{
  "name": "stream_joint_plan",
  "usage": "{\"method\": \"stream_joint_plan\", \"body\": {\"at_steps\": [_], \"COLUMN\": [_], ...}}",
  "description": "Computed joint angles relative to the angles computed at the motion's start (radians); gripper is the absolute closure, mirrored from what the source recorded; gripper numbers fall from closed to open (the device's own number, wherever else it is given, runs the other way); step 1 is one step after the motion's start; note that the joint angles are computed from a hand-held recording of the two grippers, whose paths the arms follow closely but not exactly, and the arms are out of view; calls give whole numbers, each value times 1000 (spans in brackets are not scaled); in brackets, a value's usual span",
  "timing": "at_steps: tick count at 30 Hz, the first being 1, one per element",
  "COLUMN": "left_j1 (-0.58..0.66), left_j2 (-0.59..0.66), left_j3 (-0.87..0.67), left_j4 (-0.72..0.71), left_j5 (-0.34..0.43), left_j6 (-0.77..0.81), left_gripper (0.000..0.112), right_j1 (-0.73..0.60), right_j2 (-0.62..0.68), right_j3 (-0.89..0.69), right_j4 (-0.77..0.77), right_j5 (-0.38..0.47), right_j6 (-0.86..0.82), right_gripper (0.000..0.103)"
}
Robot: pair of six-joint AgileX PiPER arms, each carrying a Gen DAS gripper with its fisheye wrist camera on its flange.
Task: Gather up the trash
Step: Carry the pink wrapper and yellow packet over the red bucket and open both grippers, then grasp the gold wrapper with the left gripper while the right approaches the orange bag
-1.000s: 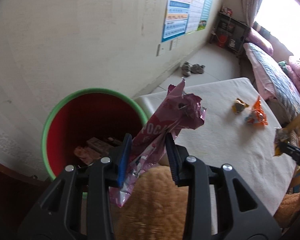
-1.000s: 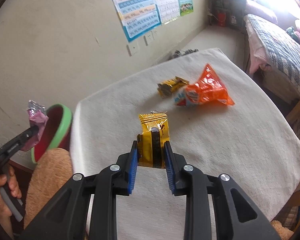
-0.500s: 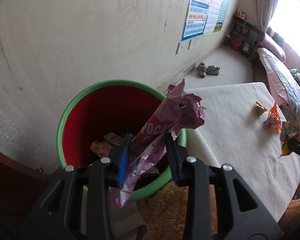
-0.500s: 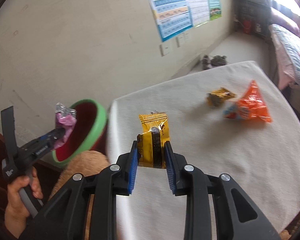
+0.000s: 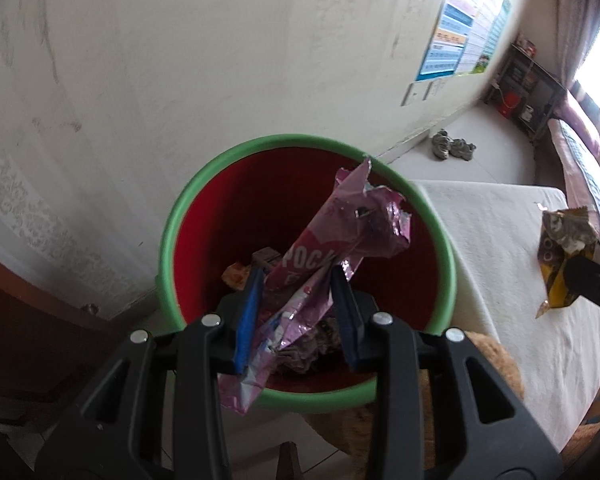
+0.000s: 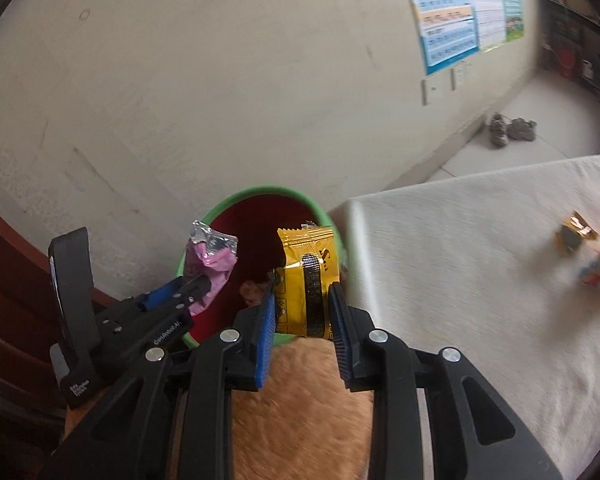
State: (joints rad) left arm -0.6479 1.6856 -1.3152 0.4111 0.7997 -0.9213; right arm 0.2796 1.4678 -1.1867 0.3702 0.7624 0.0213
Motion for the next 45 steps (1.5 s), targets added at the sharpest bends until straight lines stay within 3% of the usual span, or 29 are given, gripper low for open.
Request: {"method": "stream_joint_plan", "body": {"at_steps": [10, 12, 13, 14, 16, 19, 23, 26, 29, 33, 37, 39, 40, 41, 45], "left_j1": [41, 42, 46, 55, 64, 62, 63, 58, 49, 23, -9, -23, -30, -38, -68], "left_j2": [-6, -4, -5, -8, -9, -3, -13, -10, -6, 8, 24, 33, 36, 37, 49], "left_j3": [23, 25, 28, 36, 44, 40, 49, 52, 55, 32, -3, -21, -26, -35, -68], "left_j4": [-19, -6, -8, -25, -51, -60, -56, -38, -28, -23, -6, -10, -7, -2, -18], "left_j5": [-6, 1, -3, -16, -32, -30, -45, -48, -60, -54, -33, -23, -18, -9, 0], "left_j6": [-1, -26, -30, -22, -8, 7, 12, -11, -39, -27, -16, 7, 12, 19, 39], "left_gripper": [78, 75, 68, 60, 54, 54, 54, 54, 54, 54, 54, 54, 54, 54, 54], "right_j1": [7, 9, 10, 11, 1, -32, -167, -390, -605, -749, -827, -853, -878, -900, -926], "right_j2": [130, 134, 131, 123, 110, 69, -1, -16, 11, 104, 228, 266, 277, 274, 235], "right_j3": [-101, -103, -96, -84, -63, -5, 97, 156, 165, 96, -4, -15, -20, -6, -22], "right_j4": [143, 174, 183, 188, 214, 163, -89, -243, -258, -259, -84, -20, 26, 83, 99], "right_j5": [13, 16, 2, -18, -35, -81, -128, -118, -122, -99, -18, 13, 19, 20, 138], "right_j6": [-81, -104, -108, -111, -136, -114, 69, 223, 292, 341, 198, 150, 97, 28, -93], "right_gripper": [77, 70, 57, 50, 50, 49, 45, 45, 42, 34, 24, 25, 38, 57, 59]}}
